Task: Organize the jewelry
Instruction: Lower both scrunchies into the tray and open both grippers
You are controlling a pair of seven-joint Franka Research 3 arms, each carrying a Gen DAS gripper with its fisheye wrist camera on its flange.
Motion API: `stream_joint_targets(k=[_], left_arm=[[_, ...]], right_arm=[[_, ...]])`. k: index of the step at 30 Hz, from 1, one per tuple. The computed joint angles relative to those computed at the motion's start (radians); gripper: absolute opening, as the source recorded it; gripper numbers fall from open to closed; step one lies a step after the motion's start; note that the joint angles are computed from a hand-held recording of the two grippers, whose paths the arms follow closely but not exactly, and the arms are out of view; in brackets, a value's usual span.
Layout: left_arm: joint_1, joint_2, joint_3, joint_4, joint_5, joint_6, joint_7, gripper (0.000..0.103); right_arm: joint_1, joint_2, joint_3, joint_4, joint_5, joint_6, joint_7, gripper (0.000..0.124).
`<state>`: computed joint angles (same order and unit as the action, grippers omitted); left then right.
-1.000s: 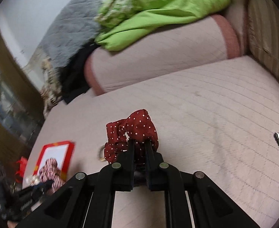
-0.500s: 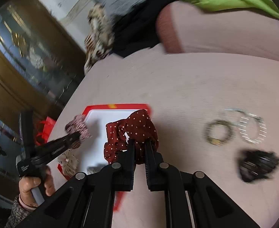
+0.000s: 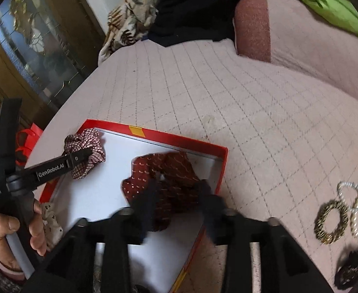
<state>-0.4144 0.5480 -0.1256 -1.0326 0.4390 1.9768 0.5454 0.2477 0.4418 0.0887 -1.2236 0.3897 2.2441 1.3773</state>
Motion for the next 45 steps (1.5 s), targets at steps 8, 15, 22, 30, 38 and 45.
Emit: stream_joint_targets(k=[8, 15, 22, 30, 38, 45], left_arm=[[-0.037, -0.087, -0.011, -0.067, 0.051, 0.006, -0.007, 0.048], [-0.055, -0.266, -0.061, -0.272, 0.084, 0.072, -0.134, 0.049], [-0.070, -0.392, -0.124, -0.418, 0.144, 0.089, -0.263, 0.049], [-0.117, -0.389, -0.166, -0.396, 0.212, 0.022, -0.299, 0.049], [-0.228, -0.256, -0.168, -0.198, 0.272, -0.073, -0.304, 0.050], [-0.384, -0.067, -0.114, 0.105, 0.272, -0.195, -0.196, 0.050]], right_arm=[[-0.019, -0.207, -0.010, -0.270, 0.034, 0.104, -0.077, 0.057], [-0.019, -0.267, -0.013, -0.386, 0.094, 0.003, -0.097, 0.013], [-0.021, -0.312, -0.025, -0.445, 0.106, -0.003, -0.035, 0.011], [-0.043, -0.440, -0.050, -0.588, 0.158, 0.026, -0.110, 0.017], [-0.100, -0.750, -0.119, -0.880, 0.099, 0.159, -0.222, 0.037], [-0.192, -0.912, -0.203, -1.056, 0.101, 0.162, -0.188, 0.038]])
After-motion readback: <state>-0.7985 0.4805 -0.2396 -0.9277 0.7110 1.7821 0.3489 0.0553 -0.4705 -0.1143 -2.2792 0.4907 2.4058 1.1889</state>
